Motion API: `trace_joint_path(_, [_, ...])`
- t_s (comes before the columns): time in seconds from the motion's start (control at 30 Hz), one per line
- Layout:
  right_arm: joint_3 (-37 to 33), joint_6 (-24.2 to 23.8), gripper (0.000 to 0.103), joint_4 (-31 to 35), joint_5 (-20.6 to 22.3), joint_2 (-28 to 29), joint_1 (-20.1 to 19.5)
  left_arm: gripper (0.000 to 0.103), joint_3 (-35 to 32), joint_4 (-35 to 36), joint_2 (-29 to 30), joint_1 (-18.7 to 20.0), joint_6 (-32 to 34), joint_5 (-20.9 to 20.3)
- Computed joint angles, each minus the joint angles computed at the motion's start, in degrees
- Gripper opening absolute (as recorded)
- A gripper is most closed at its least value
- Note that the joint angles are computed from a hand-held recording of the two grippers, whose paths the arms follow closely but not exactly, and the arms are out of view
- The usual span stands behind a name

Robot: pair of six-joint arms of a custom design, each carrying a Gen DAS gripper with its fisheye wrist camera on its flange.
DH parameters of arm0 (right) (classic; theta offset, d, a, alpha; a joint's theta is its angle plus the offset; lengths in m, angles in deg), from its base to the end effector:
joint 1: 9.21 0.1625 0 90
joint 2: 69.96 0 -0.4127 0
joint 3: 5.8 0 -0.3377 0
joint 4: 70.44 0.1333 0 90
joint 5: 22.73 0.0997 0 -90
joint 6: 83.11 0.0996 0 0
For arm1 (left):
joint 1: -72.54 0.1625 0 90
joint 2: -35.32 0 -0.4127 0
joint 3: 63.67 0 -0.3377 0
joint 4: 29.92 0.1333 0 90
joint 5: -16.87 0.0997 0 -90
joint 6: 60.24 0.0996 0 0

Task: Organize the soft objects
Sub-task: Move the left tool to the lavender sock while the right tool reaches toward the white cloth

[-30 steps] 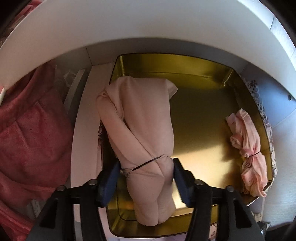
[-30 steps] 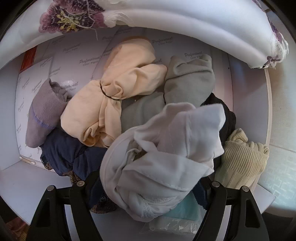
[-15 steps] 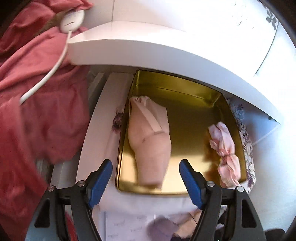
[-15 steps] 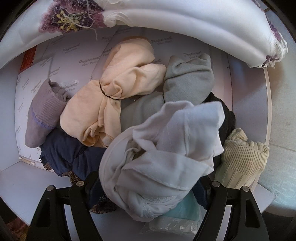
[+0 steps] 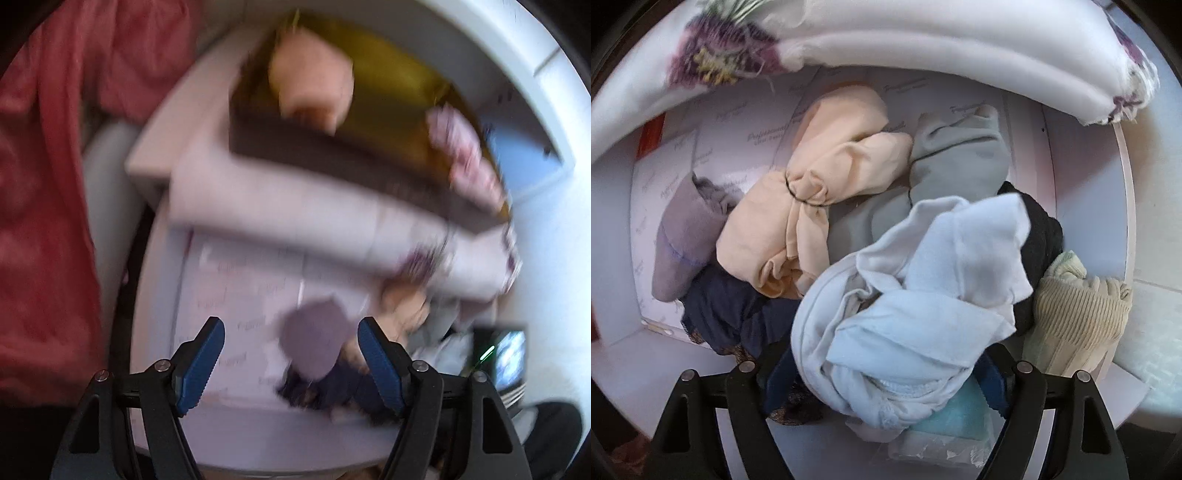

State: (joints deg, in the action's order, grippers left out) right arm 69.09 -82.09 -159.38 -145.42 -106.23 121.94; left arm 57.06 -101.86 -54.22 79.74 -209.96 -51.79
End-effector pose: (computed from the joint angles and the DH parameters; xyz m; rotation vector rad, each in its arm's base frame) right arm 0.4677 -0.4144 0.0677 1.0276 -2.0970 -0.5368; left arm -0.2635 -0.2042 0.2642 -1.1407 2.0988 -0.8848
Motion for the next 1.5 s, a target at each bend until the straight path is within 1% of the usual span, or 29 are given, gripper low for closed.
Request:
trace_joint_path(0.07, [-0.7, 1.24, 0.084, 0.13, 1.24, -0.13, -0.66, 0.076, 2.01, -3.35, 0.18, 0.66, 2.33, -2.23])
trace_joint_path(0.13, [-1.29, 2.72, 0.084, 0.28, 2.4, -0.32, -1.25, 0.076, 3.61, -5.83, -0.04, 1.11, 3.04, -3.73])
trace_joint_path(0.23, [-2.02, 4.4, 0.084, 0.46, 4.05, -0.73, -2.02, 0.076, 4.53, -8.54, 0.15, 1.93, 5.29, -3.9])
trace_joint_path(0.33, [-2.49, 5.18, 0.084, 0.83, 4.42, -0.85, -2.46, 0.076, 4.54, -10.33, 1.7, 3.14, 9.21, -4.06])
trace_joint_path(0.6, [-6.76, 7.82, 0.085, 0.32, 10.33, -1.36, -4.4, 0.076, 7.02, -18.39, 3.09, 6.85, 16.62, -4.85])
trace_joint_path(0.73, [-9.42, 10.35, 0.085, 0.41, 12.73, -1.85, -5.56, 0.076, 7.63, -21.24, 4.23, 8.35, 19.96, -5.35])
trace_joint_path(0.87, [-10.8, 12.73, 0.085, 1.83, 13.13, -2.34, -6.08, 0.076, 7.96, -22.71, 4.7, 9.07, 21.69, -5.6])
trace_joint_path(1.03, [-12.4, 12.72, 0.085, 4.0, 12.63, -2.32, -6.19, 0.076, 8.72, -24.55, 5.04, 9.74, 23.1, -5.83])
trace_joint_path(1.3, [-7.46, 13.04, 0.085, 1.74, 13.48, -2.88, -4.87, 0.076, 9.56, -26.82, 6.08, 10.34, 24.37, -5.92])
trace_joint_path(1.5, [-5.29, 11.79, 0.083, 0.87, 13.12, -2.84, -4.21, 0.076, 10.2, -27.41, 5.77, 10.19, 24.28, -5.89])
